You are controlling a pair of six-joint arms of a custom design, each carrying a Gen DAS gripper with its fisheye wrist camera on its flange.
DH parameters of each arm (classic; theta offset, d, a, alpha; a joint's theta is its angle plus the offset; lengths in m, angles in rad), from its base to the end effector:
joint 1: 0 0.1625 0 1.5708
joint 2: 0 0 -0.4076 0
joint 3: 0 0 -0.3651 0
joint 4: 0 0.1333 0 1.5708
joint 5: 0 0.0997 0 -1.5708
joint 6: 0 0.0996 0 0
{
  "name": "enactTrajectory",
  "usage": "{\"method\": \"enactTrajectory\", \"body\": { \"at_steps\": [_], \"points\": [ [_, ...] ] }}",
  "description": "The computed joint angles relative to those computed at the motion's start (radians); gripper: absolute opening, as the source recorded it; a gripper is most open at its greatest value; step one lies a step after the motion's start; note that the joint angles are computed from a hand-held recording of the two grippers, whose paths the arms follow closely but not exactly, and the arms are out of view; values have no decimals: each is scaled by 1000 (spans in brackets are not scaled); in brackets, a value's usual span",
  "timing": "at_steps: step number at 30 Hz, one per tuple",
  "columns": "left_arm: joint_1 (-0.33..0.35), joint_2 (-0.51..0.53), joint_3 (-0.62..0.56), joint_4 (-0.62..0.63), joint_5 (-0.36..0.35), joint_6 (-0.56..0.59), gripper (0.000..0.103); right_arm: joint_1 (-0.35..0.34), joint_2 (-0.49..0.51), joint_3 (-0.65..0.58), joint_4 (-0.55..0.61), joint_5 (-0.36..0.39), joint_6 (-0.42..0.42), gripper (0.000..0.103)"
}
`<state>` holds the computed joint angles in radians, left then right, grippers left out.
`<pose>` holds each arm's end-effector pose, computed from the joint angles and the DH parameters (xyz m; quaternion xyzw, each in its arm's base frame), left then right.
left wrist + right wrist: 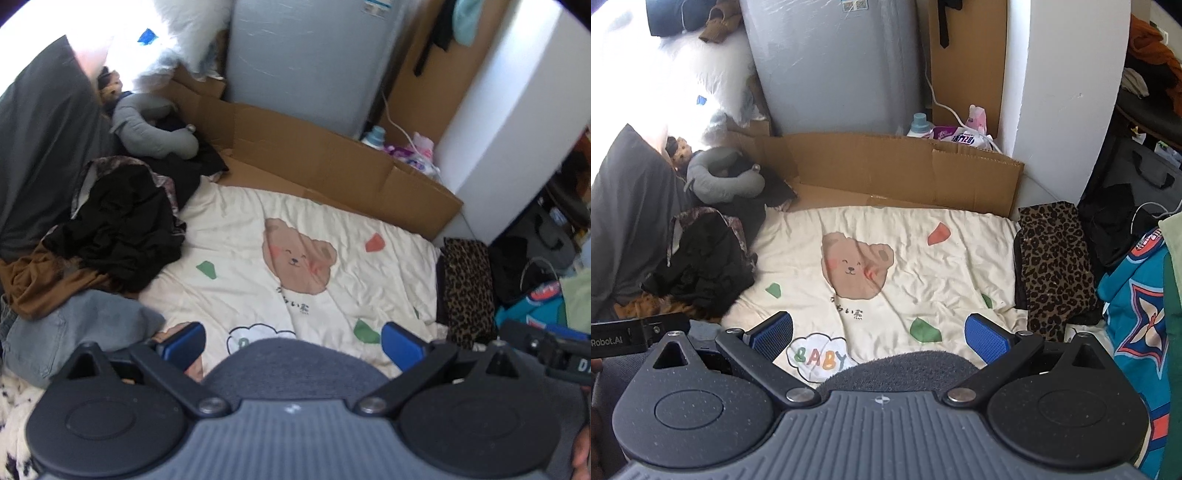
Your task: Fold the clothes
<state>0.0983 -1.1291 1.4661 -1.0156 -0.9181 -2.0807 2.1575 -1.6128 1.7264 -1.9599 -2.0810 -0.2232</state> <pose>-0.4983 -0.2439 0.2830 -0.1239 0.8567 -0.3666 0.3410 0.3281 -0.3405 0.4718 0.3458 -0.8946 0.1759 0.2218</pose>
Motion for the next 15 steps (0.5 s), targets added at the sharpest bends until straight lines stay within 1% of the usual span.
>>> {"method": "enactTrajectory", "body": {
  "at_steps": [2,5,11,15],
  "points": [
    [5,4,1,-12,-4,7,102,9,-2,14,-20,-14,-22,102],
    [9,1,9,-26,-5,3,102,12,1,16,-19,-12,-41,102],
    [24,9,0,-31,-12,31,102,12,12,7,0,-4,-41,102],
    [42,17,-18,-22,-24,51,102,2,15,-4,20,13,-25,102]
  ]
}}
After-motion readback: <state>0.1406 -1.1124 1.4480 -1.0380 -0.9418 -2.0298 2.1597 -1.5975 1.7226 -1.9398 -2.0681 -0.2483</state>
